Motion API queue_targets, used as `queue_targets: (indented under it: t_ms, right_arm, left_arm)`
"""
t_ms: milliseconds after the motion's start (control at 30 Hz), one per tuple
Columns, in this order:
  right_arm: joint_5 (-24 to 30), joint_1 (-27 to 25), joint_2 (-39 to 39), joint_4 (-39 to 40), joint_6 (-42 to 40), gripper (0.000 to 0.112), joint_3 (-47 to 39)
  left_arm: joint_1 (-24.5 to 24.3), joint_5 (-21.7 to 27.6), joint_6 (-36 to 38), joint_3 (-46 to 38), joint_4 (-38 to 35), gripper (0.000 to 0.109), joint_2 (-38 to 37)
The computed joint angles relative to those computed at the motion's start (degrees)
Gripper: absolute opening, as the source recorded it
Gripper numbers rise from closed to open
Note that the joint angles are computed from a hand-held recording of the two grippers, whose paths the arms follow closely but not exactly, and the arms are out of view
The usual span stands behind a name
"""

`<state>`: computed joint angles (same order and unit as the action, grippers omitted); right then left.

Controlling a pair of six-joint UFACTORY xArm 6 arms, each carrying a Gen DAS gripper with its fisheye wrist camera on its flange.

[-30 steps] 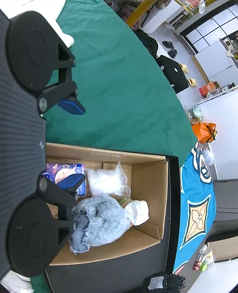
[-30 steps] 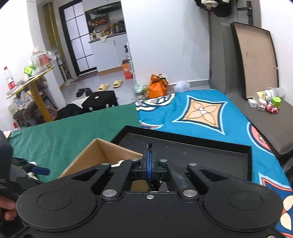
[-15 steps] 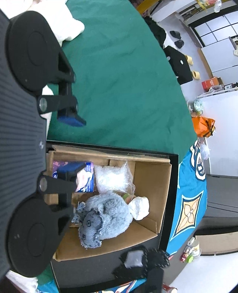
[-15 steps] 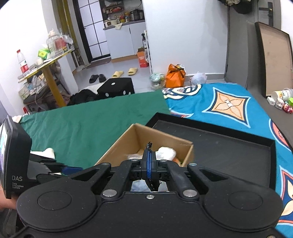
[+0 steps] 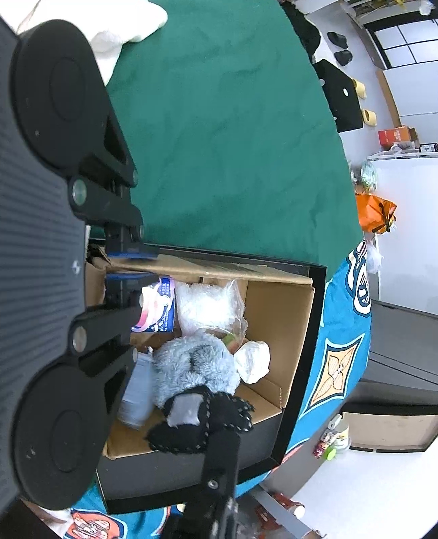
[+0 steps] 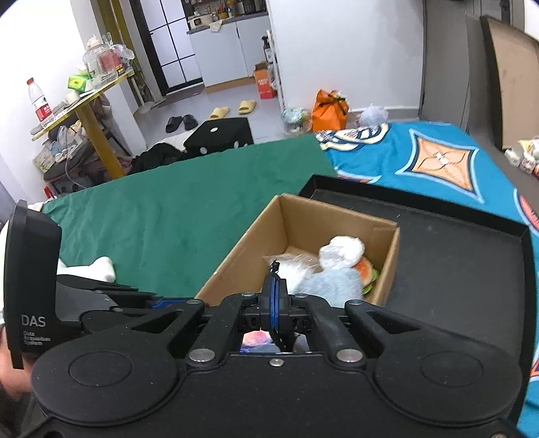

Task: Organize soft objects
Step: 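Carry the black-and-white plush with the right gripper into the box and release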

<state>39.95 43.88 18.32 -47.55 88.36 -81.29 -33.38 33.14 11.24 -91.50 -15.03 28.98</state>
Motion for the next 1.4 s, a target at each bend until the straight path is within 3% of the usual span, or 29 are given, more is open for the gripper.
queue_targets:
  t_ms: [467, 833, 967, 1133, 1300, 1400]
  right_arm:
    - [5.2, 1.3, -0.7, 3.2, 0.4, 0.015, -0.1]
    - [6.4, 2.8, -6.0, 1.4, 7.3, 0.043, 5.9]
    - [6.7, 3.3, -8.3, 0.3, 11.0, 0.048, 8.4]
    - [9.1, 4.6, -11.7, -1.2, 16.2, 0.065, 11.7]
    - [11.3, 6.1, -15.5, -3.5, 21.8, 0.078, 15.6]
    - [13.0, 7.0, -17.3, -4.4, 24.4, 0.088, 17.3]
  left_arm:
    - [0.7, 0.3, 2.9, -0.7, -4.6, 0.008, 0.7]
    - [0.5, 0.8, -0.3, 0.3, -0.7, 0.012, -1.0]
    - [0.3, 1.7, -1.0, 0.3, 0.2, 0.013, -1.9]
    - [-0.4, 1.7, -2.1, 1.1, 1.7, 0.022, -3.9]
    - [-1.5, 1.2, -1.7, 2.8, 2.2, 0.043, -6.2]
    - [-2.2, 1.2, -1.7, 3.5, 2.5, 0.050, -7.4]
